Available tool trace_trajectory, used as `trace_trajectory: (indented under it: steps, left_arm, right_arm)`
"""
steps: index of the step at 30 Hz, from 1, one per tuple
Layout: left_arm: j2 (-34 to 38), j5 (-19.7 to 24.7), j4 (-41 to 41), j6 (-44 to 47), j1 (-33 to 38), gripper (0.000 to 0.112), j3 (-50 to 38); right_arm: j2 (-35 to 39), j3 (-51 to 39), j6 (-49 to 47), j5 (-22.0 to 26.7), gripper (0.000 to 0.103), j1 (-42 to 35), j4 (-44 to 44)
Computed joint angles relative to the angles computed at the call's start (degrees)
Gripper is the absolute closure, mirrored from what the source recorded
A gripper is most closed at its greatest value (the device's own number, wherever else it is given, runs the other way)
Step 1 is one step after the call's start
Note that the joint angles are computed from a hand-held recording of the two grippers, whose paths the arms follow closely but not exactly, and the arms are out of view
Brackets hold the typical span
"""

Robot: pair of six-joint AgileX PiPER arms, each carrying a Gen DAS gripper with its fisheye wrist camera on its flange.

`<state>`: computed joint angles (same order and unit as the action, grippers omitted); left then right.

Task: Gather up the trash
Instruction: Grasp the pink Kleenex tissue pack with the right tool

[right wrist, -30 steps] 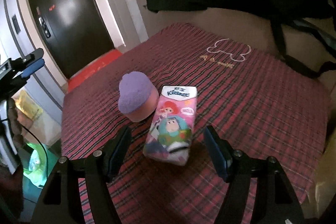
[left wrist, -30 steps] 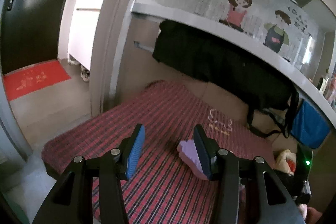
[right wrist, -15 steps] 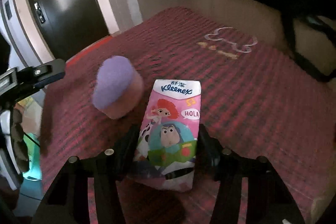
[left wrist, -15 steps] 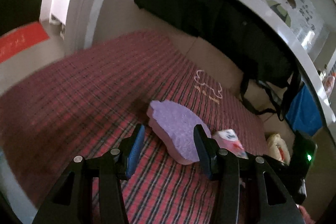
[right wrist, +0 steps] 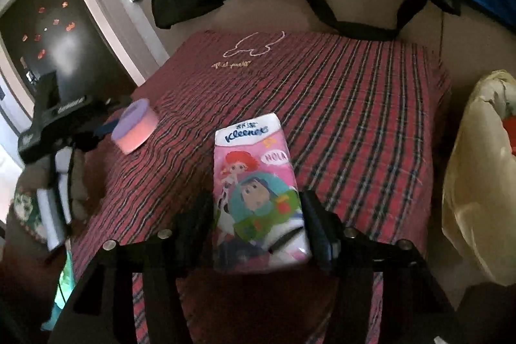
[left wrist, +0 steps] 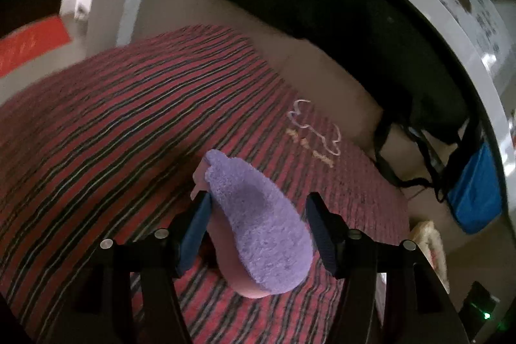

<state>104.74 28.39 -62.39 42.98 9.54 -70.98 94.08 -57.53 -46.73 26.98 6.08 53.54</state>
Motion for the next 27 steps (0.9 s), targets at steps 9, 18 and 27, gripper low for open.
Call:
trace_trajectory:
  steps: [9,18,27]
  left_arm:
    - [-4.09,-0.96,-9.63,18.84,-4.77,0.051,3.64]
    - [-3.16,-1.63,-11.81,19.87,-6.03,0.051,2.34]
    - [-1.72,-2.35,-10.85,18.79,-7.48,0.051,0.20]
  right_arm:
    - [-1.65,3.01,-4.35,-2.08,0.035,0.86,3.07]
    - [-0.92,1.57,-1.37,-1.75,0.029,1.89,-0.64]
    - [0.19,1.99,-10.09,4.09,0.024,-2.48,11.91]
